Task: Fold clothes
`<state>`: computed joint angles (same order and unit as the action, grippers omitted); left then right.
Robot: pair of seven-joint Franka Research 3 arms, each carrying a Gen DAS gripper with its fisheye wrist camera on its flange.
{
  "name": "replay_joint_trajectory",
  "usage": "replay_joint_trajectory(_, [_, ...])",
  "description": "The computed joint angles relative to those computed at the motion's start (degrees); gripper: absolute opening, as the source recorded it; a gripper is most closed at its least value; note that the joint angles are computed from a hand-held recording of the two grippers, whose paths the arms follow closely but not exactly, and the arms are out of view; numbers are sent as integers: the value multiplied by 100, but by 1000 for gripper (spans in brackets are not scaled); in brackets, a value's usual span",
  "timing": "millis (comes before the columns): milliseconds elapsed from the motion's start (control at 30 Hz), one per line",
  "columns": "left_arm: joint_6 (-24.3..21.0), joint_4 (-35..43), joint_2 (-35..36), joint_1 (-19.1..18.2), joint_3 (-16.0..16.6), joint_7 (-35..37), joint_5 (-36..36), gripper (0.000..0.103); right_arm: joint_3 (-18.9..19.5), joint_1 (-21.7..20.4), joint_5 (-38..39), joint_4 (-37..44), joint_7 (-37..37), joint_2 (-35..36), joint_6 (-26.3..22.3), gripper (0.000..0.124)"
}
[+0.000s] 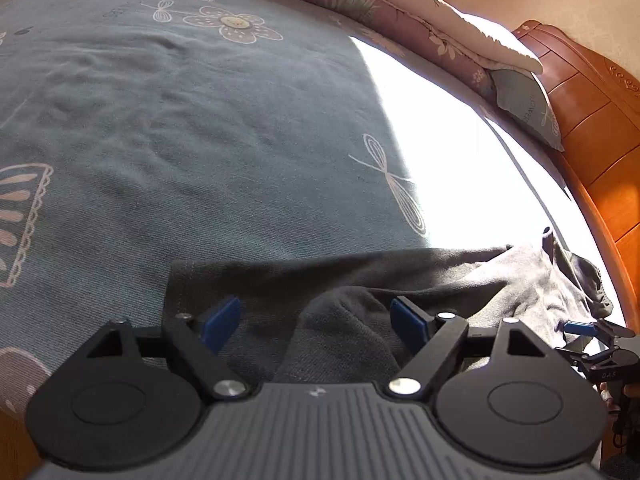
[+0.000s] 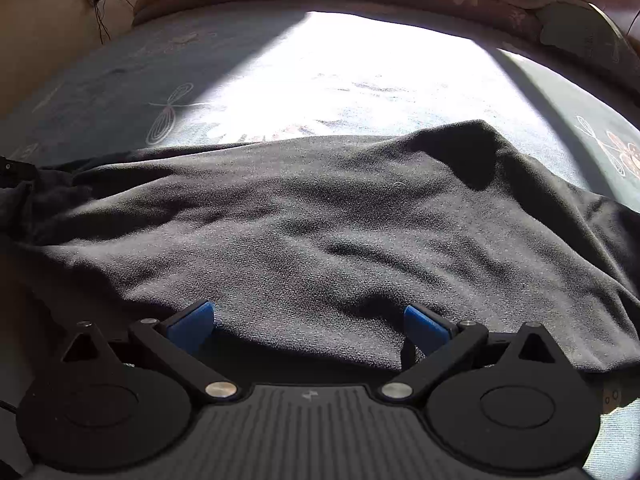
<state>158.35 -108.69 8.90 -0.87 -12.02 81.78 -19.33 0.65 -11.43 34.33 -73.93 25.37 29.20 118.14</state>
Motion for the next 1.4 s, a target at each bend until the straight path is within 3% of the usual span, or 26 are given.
replay_joint_trajectory(133, [-263,156,148,185,-148,520,-758,81,-7,43,-73,63,90,73,-25,103])
replay_joint_trajectory(267, [-309,143,230,162,-177,682,-950,80,22,47,-65,-25,-13,18,14,103])
replay_joint_trajectory(300, [-234,110,224,137,-173,700,-914,71,27,34,-52,4,-31,32,-32,103])
replay_joint_trajectory(400, [-318,104,187,-49,-4,186,-230,13,19,43,-57,44,-5,63,-59,103])
replay_joint_trajectory(500, [-261,79,66,-172,34,78,400,7,19,61,-68,21,-3,48,-29,103])
replay_joint_trajectory(733, [286,13,-391,-252,42,291,694,6,29,35,-31,123,62,103,-97,103])
replay_joint_trajectory(800, [93,111,-364,-257,99,287,757,10,39,27,-2,149,84,112,-96,103])
replay_joint_trajectory(833, [-41,165,-312,-293,184,-24,1072,17,43,23,8,165,96,119,-98,103])
replay_joint_trajectory(900, [-644,452,-67,-448,464,-1229,2331,15,57,13,51,176,117,122,-84,103])
replay_joint_trajectory(933, [-982,636,79,-507,560,-1736,2813,9,62,7,69,191,130,127,-92,103])
replay_joint_trajectory(1000, [-1263,752,210,-420,568,-2135,2921,9,73,-5,104,224,156,139,-109,103])
replay_joint_trajectory(1067, [-992,604,141,-271,453,-2041,2654,10,84,-26,141,191,103,97,-96,103])
replay_joint_trajectory(1167, [-688,600,112,-199,275,-1464,2465,20,98,-60,233,236,76,116,-113,103])
replay_joint_trajectory(1233, [-643,804,248,-195,150,-960,2311,26,102,-66,260,343,152,187,-154,103])
replay_joint_trajectory(1400, [-842,1834,1073,-279,-124,-81,1954,26,149,-67,307,361,196,206,-186,103])
